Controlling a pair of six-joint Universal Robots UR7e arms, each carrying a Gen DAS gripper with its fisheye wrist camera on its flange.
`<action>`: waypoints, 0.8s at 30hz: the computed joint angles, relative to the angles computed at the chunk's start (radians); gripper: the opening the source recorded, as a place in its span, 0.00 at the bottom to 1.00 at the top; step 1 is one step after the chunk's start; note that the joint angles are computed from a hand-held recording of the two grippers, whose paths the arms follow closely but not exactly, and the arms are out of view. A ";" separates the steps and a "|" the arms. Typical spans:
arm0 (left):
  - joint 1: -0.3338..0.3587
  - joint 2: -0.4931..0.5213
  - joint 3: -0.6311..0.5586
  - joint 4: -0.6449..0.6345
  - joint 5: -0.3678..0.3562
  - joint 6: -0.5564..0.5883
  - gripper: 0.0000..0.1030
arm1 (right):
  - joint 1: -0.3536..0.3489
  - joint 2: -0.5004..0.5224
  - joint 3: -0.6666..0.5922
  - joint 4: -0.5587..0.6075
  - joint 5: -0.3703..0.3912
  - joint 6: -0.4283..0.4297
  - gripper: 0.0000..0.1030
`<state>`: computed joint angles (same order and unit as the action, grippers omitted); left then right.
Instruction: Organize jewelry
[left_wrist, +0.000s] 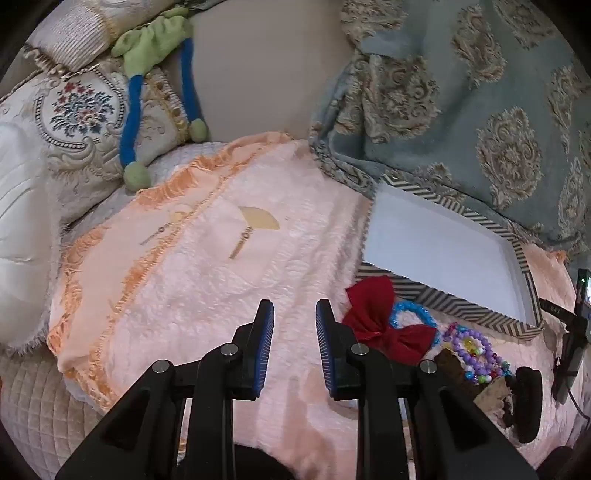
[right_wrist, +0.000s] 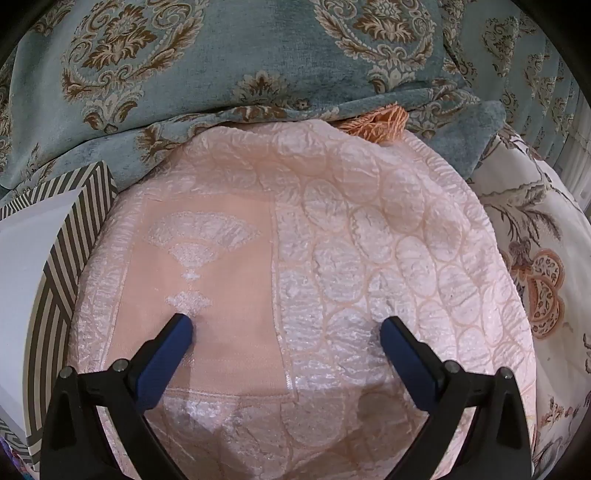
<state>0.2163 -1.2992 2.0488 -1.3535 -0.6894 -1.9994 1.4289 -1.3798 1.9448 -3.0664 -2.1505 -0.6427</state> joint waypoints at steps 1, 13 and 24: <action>0.004 0.001 0.001 -0.011 -0.003 0.009 0.06 | 0.000 0.000 0.000 0.000 -0.002 -0.001 1.00; 0.029 0.142 -0.057 -0.133 -0.046 0.184 0.06 | -0.001 0.001 -0.001 -0.001 0.002 0.002 1.00; 0.011 0.157 -0.078 -0.116 -0.054 0.174 0.06 | 0.029 -0.039 0.020 0.086 -0.072 0.039 1.00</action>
<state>0.2274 -1.1420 1.9711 -1.4700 -0.7437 -1.8252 1.4579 -1.4188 1.9645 -2.9800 -2.2223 -0.6034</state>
